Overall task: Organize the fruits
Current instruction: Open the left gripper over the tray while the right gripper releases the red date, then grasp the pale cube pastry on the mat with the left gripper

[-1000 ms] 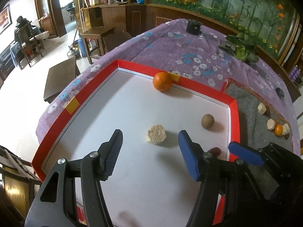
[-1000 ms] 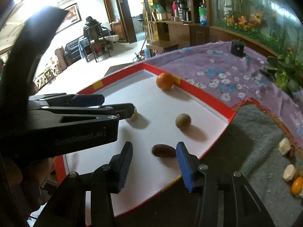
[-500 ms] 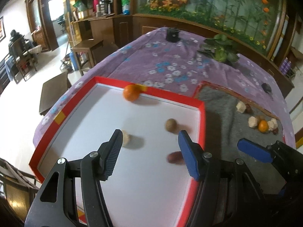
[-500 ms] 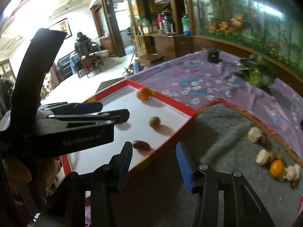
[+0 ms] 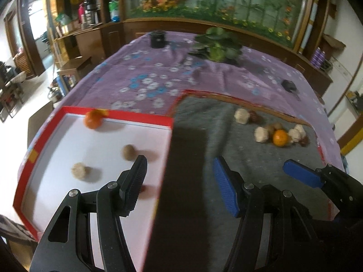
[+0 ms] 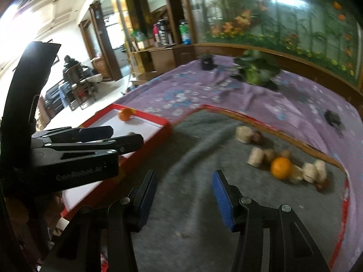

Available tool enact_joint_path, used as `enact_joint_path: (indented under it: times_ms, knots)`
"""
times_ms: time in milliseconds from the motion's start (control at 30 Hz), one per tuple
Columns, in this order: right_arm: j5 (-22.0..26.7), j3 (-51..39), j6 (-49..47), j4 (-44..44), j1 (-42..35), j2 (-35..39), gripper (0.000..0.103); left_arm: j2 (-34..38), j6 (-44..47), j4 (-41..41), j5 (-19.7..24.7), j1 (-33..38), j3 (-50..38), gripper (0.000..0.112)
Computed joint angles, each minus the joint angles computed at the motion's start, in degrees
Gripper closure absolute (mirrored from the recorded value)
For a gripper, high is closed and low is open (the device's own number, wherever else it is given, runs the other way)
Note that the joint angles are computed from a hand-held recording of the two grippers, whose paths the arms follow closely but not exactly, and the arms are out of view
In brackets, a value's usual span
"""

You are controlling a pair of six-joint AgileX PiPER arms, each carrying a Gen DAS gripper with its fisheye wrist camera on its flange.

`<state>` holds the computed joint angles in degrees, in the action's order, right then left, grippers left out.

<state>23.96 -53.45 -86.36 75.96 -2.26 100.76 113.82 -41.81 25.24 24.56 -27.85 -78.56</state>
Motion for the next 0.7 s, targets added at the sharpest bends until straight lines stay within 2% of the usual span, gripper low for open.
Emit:
enact_joint_path:
  times_ms: [367, 533, 700]
  knots:
    - [1.25, 3.19, -5.78, 2.80, -14.86, 0.05, 0.053, 9.94, 12.33, -12.63, 5.64, -4.47, -14.69, 0.051]
    - [3.83, 2.65, -6.67, 2.18, -22.88, 1.31, 0.053, 16.26, 15.63, -16.46, 10.06, -5.72, -24.45, 0.051]
    - [6.50, 1.58, -6.30, 1.57, -27.59, 2.71, 0.053, 22.77, 16.17, -16.35, 15.21, -6.97, -35.17, 0.051]
